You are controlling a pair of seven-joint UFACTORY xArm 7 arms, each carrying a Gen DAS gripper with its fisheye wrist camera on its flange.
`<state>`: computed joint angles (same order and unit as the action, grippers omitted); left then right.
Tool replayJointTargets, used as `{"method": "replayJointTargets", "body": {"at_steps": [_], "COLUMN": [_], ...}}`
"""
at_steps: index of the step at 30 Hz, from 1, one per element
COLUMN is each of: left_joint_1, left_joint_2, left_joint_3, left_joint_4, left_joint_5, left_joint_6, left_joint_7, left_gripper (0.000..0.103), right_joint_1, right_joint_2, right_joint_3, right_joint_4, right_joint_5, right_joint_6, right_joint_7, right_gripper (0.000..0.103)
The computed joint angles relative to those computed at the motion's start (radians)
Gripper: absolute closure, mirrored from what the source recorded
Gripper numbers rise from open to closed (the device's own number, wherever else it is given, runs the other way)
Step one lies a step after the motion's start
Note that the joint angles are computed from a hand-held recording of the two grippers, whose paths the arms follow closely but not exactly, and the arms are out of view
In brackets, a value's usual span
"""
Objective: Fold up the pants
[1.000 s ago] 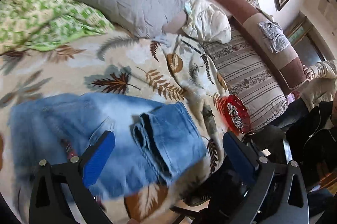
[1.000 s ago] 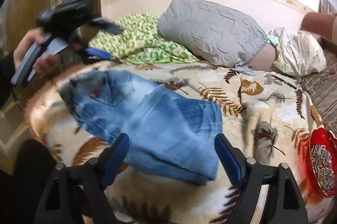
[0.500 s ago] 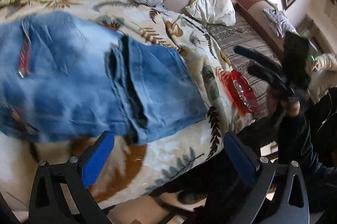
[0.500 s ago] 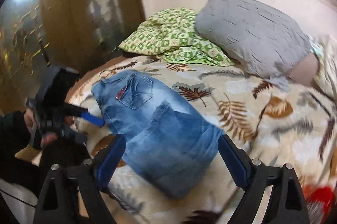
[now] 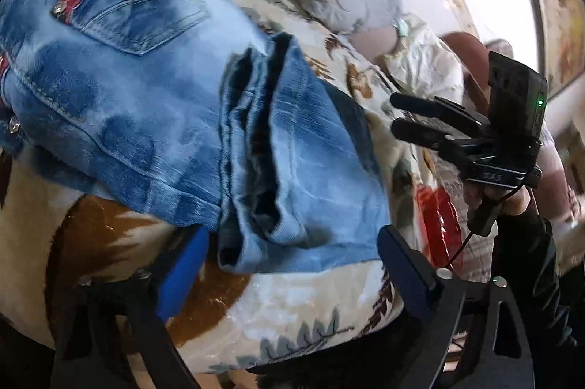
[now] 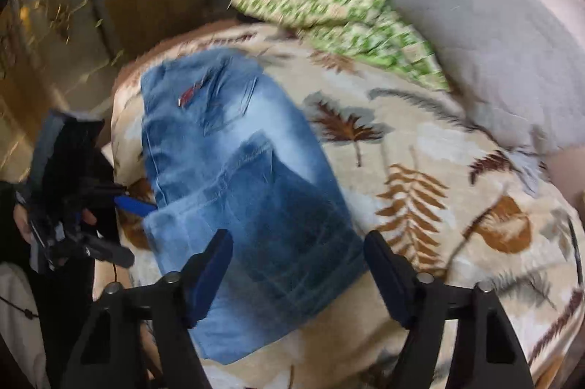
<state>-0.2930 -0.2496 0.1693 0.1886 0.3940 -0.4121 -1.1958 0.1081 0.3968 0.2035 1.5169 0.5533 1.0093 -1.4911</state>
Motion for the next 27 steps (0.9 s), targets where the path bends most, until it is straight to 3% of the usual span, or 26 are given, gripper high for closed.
{"method": "replayJointTargets", "body": {"at_steps": [3, 5, 6, 8, 13, 14, 15, 16, 17, 18, 22, 27], "left_joint_1": [-0.004, 0.031, 0.023, 0.002, 0.027, 0.026, 0.046, 0.069, 0.098, 0.137, 0.288, 0.419], "left_joint_2": [0.018, 0.002, -0.007, -0.003, -0.016, -0.011, -0.013, -0.02, -0.026, -0.042, -0.163, -0.241], "left_joint_3": [0.021, -0.029, -0.02, -0.003, -0.087, -0.097, -0.142, -0.189, -0.247, -0.314, -0.542, -0.671], "left_joint_4": [0.0, -0.003, 0.004, 0.004, -0.006, 0.001, 0.002, 0.002, 0.012, 0.019, 0.035, 0.129], "left_joint_5": [-0.009, -0.067, -0.063, -0.072, -0.192, -0.214, -0.254, -0.295, -0.339, -0.377, -0.452, -0.35], "left_joint_6": [-0.022, 0.022, 0.076, 0.096, 0.112, 0.115, 0.119, 0.127, 0.147, 0.167, 0.263, 0.389], "left_joint_7": [-0.069, -0.072, -0.077, -0.055, 0.029, 0.039, 0.058, 0.079, 0.102, 0.13, 0.205, 0.261], "left_gripper": [0.022, 0.046, 0.064, 0.067, 0.07, 0.071, 0.072, 0.074, 0.075, 0.076, 0.081, 0.082], "right_joint_1": [0.037, 0.051, 0.06, 0.076, 0.132, 0.139, 0.139, 0.132, 0.126, 0.113, 0.06, -0.016], "right_joint_2": [0.08, 0.123, 0.144, 0.184, 0.289, 0.297, 0.28, 0.261, 0.252, 0.232, 0.152, 0.064], "right_joint_3": [-0.003, 0.002, 0.004, 0.009, 0.001, 0.0, 0.004, 0.01, 0.014, 0.021, 0.039, 0.049], "right_joint_4": [0.09, 0.136, 0.16, 0.207, 0.33, 0.338, 0.304, 0.27, 0.257, 0.231, 0.136, 0.053], "right_joint_5": [-0.078, -0.114, -0.133, -0.164, -0.275, -0.294, -0.301, -0.297, -0.292, -0.278, -0.203, -0.03], "right_joint_6": [0.023, 0.03, 0.029, 0.03, 0.124, 0.144, 0.122, 0.093, 0.088, 0.074, 0.03, -0.016], "right_joint_7": [0.023, 0.032, 0.037, 0.048, 0.107, 0.111, 0.093, 0.079, 0.072, 0.055, -0.009, -0.08], "right_gripper": [0.04, 0.041, 0.041, 0.041, 0.041, 0.057, 0.068, 0.069, 0.082, 0.086, 0.09, 0.091]}}
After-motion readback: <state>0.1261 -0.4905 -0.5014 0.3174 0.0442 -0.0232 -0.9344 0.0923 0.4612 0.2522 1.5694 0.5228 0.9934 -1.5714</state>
